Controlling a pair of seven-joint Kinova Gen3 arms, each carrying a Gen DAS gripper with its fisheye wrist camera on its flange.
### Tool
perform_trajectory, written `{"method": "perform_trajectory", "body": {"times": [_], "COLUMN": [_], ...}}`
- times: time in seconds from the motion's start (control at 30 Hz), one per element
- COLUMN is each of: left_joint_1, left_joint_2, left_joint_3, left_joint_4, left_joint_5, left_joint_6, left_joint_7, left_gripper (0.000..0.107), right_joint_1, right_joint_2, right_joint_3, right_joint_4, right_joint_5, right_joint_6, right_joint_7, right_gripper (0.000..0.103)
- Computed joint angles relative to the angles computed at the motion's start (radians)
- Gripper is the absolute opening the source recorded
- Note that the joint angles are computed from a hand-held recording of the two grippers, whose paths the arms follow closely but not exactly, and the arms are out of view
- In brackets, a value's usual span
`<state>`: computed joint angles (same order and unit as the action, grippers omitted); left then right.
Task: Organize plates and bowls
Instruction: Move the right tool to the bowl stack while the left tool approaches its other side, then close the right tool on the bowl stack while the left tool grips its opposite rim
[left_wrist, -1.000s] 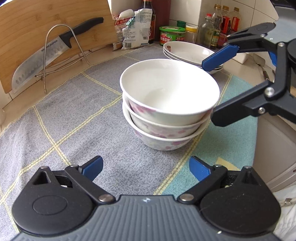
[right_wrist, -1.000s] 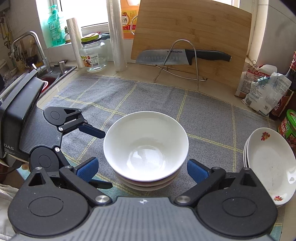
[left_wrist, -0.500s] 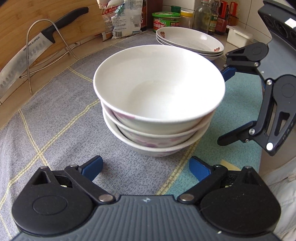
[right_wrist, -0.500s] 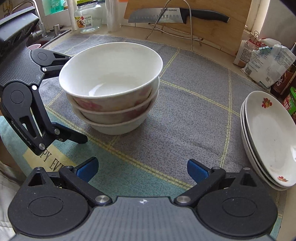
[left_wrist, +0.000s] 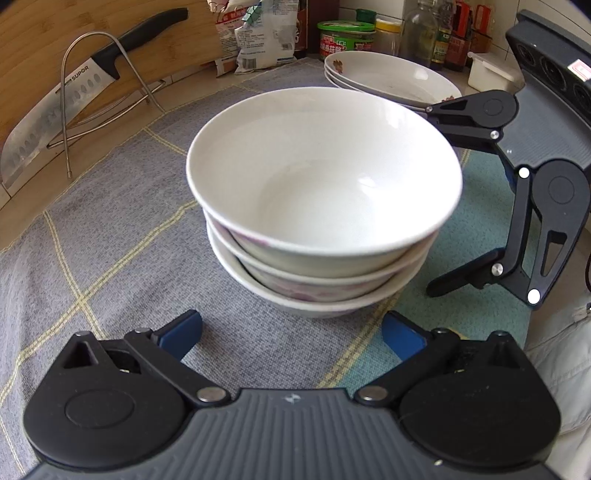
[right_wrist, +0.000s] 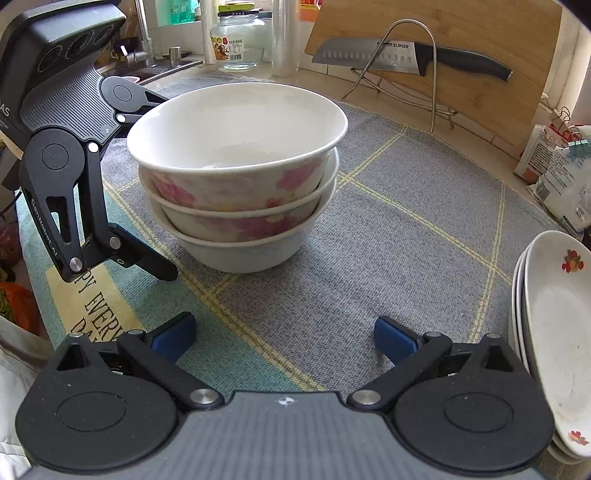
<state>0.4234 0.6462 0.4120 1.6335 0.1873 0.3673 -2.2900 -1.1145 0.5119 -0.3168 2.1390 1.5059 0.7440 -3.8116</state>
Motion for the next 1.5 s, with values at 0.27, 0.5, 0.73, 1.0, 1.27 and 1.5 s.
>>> {"method": "perform_trajectory", "body": {"times": [0.27,0.5,0.73,1.0,1.27,1.5], "left_joint_1": [-0.111,-0.207,-0.250,-0.277,-0.208,-0.155], "left_joint_2": [0.031,0.081,0.115,0.167,0.191,0.193], "left_joint_3": [0.123,0.230,0.260,0.274,0.177,0.090], "left_joint_4": [0.044,0.042,-0.019,-0.127,-0.247,-0.311], "left_joint_5": [0.024,0.029,0.064,0.126,0.179,0.230], "left_joint_6": [-0.074,-0.083,0.012,0.184,0.325,0.417], "left_joint_7": [-0.113,-0.231,-0.372,-0.547,-0.610,-0.668], "left_gripper": [0.103,0.102,0.102,0.100,0.093,0.091], "right_joint_1": [-0.003,0.004,0.003,0.071,0.123,0.147], "right_joint_2": [0.005,0.011,-0.002,-0.017,-0.035,-0.045], "right_joint_3": [-0.001,0.061,0.102,0.119,0.135,0.153], "right_joint_4": [-0.031,-0.098,-0.125,-0.129,-0.116,-0.121], "right_joint_5": [-0.054,-0.152,-0.180,-0.111,-0.109,-0.175], "right_joint_6": [0.021,-0.039,-0.085,-0.243,-0.354,-0.431], "right_joint_7": [0.031,0.179,0.345,0.485,0.570,0.686], "right_gripper": [0.103,0.103,0.103,0.103,0.098,0.088]}}
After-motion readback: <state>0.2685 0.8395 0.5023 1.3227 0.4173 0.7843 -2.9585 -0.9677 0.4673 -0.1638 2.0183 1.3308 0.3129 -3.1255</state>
